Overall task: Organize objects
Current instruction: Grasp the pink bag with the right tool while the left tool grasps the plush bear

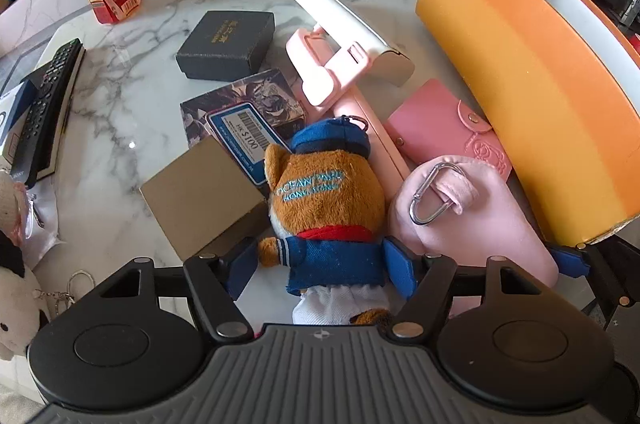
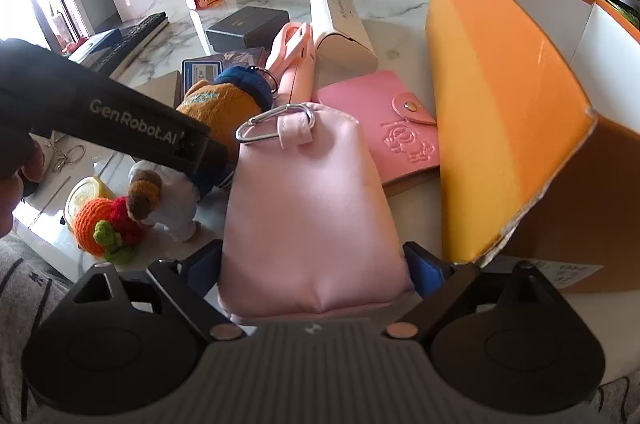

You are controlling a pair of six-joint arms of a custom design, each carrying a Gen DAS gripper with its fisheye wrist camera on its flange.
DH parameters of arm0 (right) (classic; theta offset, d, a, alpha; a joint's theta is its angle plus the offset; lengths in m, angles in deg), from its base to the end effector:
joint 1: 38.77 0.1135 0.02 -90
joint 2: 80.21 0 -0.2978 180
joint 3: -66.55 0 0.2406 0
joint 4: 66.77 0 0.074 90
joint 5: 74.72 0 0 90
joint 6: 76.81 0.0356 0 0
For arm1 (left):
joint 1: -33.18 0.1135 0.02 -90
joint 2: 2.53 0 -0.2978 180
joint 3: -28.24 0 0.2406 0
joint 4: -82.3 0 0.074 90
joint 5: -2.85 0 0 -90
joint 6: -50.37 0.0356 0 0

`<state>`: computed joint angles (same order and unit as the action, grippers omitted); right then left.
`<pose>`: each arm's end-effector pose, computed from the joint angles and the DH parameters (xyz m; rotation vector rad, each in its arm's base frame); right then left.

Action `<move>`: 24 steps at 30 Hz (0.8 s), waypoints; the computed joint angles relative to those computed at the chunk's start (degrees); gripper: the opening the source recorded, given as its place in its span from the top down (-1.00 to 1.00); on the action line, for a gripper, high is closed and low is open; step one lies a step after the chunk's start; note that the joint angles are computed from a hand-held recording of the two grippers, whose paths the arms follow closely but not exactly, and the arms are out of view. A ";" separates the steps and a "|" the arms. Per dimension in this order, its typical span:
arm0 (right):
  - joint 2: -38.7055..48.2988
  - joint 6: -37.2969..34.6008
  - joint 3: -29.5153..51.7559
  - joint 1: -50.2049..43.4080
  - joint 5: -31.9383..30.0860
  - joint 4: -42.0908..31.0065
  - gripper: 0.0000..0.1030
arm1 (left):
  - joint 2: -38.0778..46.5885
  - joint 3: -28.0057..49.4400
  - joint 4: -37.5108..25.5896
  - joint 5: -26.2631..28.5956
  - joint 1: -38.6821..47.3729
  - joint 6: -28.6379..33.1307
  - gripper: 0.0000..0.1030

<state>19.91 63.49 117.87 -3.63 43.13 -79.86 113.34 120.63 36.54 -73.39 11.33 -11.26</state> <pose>0.2390 0.1479 0.1326 0.4760 2.4191 -0.0303 0.3766 -0.1601 0.1841 1.2227 2.4657 -0.3028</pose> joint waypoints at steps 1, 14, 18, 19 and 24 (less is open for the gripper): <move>0.16 -0.28 -0.25 0.07 0.38 0.63 -0.77 | 0.66 0.67 -1.22 -0.10 -0.05 0.24 -0.56; -1.07 -1.90 -2.74 0.20 1.89 4.05 -0.56 | -2.24 -5.76 6.51 -5.64 -2.10 -2.07 0.14; -2.61 -2.05 -3.59 0.74 2.30 4.81 -0.53 | -2.92 -6.02 6.52 -4.98 -1.65 -2.87 0.15; -2.99 -2.13 -3.71 0.99 2.52 4.92 -0.53 | -3.21 -6.25 6.69 -4.80 -1.57 -3.04 0.15; -4.38 -2.48 -4.14 2.03 3.43 5.31 -0.52 | -4.78 -7.99 8.18 -4.85 -1.45 -4.18 0.16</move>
